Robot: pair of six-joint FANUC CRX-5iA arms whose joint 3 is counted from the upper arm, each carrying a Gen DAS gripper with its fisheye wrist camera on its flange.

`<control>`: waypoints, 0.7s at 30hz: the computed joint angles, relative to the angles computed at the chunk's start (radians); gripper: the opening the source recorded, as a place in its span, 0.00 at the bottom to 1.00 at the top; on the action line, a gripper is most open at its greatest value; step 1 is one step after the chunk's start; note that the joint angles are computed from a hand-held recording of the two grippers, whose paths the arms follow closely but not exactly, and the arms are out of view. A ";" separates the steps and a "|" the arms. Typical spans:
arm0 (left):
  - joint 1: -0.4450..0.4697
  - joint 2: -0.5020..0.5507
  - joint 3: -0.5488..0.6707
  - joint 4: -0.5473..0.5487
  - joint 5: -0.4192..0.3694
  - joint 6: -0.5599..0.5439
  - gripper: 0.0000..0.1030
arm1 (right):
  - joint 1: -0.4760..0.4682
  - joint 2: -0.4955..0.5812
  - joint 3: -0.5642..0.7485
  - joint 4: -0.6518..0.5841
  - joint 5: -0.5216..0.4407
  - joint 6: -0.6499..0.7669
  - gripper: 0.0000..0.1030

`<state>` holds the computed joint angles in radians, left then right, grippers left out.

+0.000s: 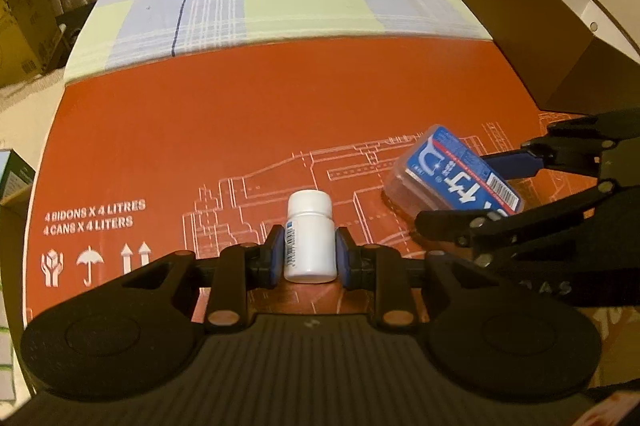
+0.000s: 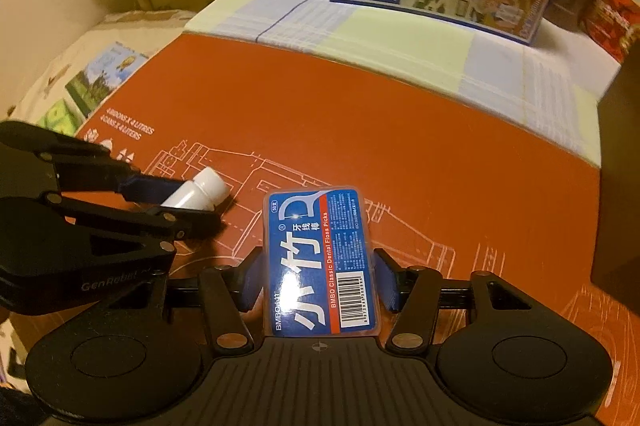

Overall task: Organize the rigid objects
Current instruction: 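Lift and carry the pill bottle and floss case over the open box with both tools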

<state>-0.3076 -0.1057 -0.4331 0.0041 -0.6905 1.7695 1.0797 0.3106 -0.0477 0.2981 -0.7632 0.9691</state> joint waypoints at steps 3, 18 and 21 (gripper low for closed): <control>-0.004 -0.019 -0.009 0.009 0.000 -0.004 0.21 | 0.004 -0.030 -0.022 0.005 0.003 -0.041 0.51; -0.171 -0.011 0.143 -0.118 -0.031 0.193 0.21 | -0.032 -0.246 -0.180 0.053 0.039 -0.128 0.51; -0.221 0.029 0.212 -0.156 -0.038 0.240 0.21 | -0.054 -0.303 -0.214 0.065 0.036 -0.135 0.52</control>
<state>-0.5291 -0.0765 -0.2210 -0.1517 -0.7286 2.0091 1.0259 0.0079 -0.2620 0.3632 -0.7272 0.8343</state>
